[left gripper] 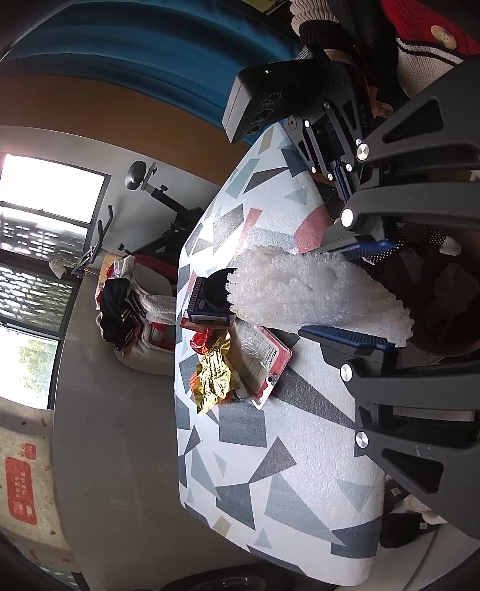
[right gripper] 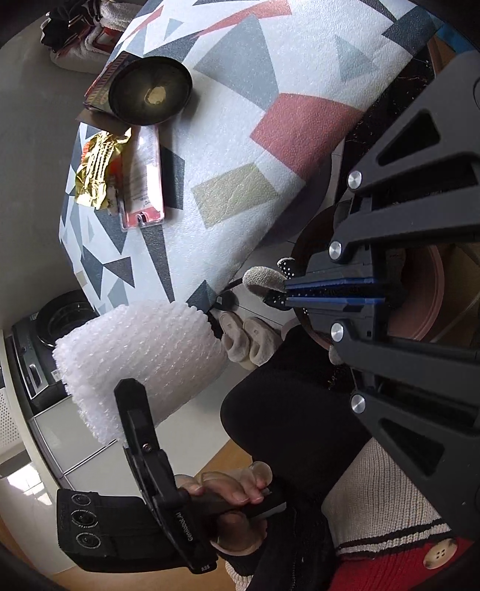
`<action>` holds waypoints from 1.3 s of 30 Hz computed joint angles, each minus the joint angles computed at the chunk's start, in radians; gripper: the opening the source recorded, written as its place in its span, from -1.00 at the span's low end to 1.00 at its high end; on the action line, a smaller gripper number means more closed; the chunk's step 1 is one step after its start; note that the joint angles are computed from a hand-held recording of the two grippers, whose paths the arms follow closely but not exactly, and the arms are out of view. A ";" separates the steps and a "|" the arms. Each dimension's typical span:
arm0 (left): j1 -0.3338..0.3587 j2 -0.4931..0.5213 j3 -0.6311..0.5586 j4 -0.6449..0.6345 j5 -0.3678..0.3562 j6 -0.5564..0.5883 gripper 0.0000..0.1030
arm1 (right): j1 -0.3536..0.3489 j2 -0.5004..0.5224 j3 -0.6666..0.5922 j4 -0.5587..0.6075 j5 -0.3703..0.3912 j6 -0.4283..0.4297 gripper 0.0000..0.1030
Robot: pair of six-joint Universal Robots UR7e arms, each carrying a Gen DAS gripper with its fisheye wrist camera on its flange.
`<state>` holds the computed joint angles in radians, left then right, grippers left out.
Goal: Collect trash
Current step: 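Drop the glove into the bin with the right tool while the left tool carries the bubble wrap, then lower the bubble wrap into the bin and open the left tool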
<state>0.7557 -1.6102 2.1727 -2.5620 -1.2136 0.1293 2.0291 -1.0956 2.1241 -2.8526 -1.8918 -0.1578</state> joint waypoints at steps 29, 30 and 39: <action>0.028 0.029 0.036 0.087 -0.039 -0.031 -0.31 | 0.014 -0.023 0.037 -0.299 -0.369 -0.009 0.88; 0.028 0.029 0.036 0.089 -0.040 -0.033 -0.31 | 0.014 -0.024 0.036 -0.299 -0.373 -0.008 0.88; 0.014 0.027 0.051 0.103 -0.027 -0.044 0.64 | 0.017 -0.019 0.032 -0.306 -0.390 -0.005 0.88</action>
<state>0.7700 -1.5831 2.2236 -2.4587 -1.2405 0.0856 2.0462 -1.1141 2.1566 -3.1585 -2.2818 -0.1630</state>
